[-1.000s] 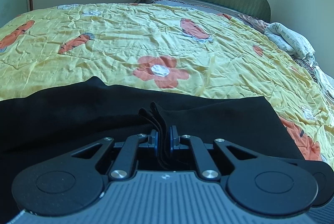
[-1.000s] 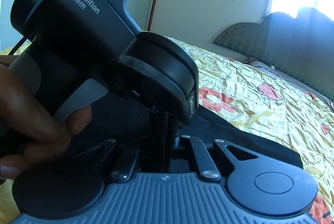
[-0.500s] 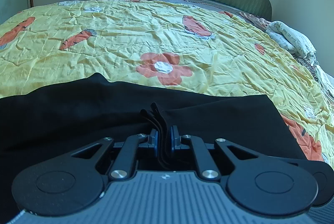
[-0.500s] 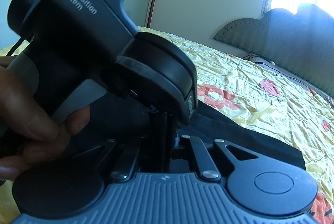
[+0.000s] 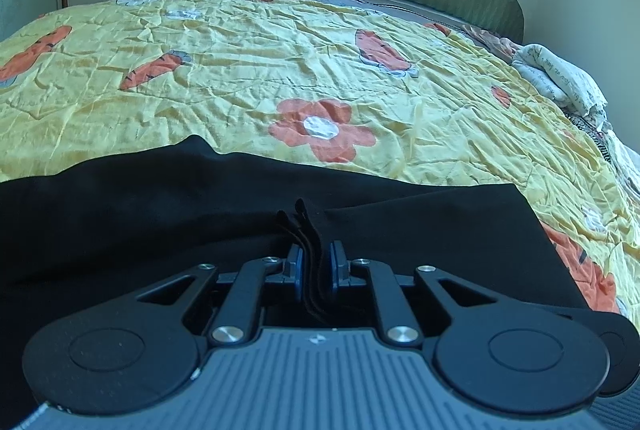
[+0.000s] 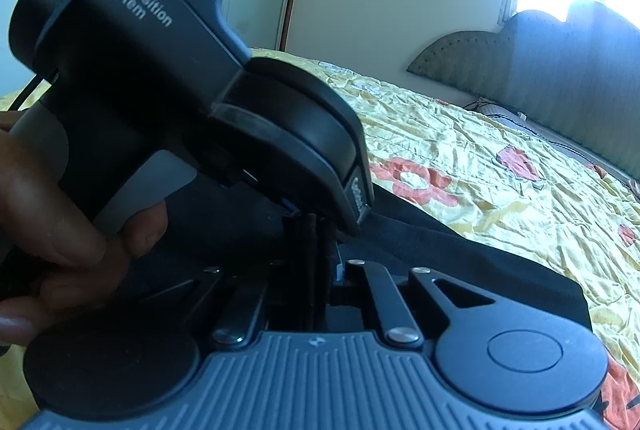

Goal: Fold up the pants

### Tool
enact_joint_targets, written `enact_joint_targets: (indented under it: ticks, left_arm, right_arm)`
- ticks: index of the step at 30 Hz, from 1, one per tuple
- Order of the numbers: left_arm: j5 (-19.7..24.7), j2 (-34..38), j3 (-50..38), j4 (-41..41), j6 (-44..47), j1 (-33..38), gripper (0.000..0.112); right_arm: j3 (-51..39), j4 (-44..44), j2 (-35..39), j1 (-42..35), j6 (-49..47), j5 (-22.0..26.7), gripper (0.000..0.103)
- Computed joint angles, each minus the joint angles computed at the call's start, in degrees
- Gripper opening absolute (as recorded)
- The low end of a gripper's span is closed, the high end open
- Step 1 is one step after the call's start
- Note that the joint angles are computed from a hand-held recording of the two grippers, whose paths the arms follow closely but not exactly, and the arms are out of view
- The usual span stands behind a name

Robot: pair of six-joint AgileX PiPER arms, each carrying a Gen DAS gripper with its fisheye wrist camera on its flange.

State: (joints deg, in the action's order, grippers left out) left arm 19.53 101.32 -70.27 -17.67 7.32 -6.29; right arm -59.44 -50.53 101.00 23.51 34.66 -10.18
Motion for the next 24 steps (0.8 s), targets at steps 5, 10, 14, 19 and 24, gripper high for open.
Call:
enact_joint_targets:
  ticks: [5, 10, 14, 19, 24]
  left_arm:
    - [-0.05, -0.10, 0.15, -1.60, 1.09, 0.39, 0.017]
    - [-0.82, -0.04, 0.43, -4.67, 2.97, 1.18, 0.019]
    - [-1.47, -0.18, 1.03, -7.61, 5.98, 1.62, 0.017]
    - [-2.29, -0.38, 1.62, -9.34, 6.98, 1.97, 0.015]
    - [-2.82, -0.99, 2.29, -8.59, 6.07, 1.87, 0.014]
  right_arm:
    - [-0.13, -0.25, 0.03, 0.15, 0.33, 0.20, 0.008]
    - [-0.58, -2.54, 0.15, 0.30, 3.13, 0.58, 0.008]
    - [-0.66, -5.06, 0.00, 0.13, 6.43, 0.32, 0.010]
    - [0.65, -24.40, -2.48, -2.34, 27.00, -2.96, 0.010]
    - [0.55, -34.38, -3.03, -4.87, 38.17, -7.06, 0.010]
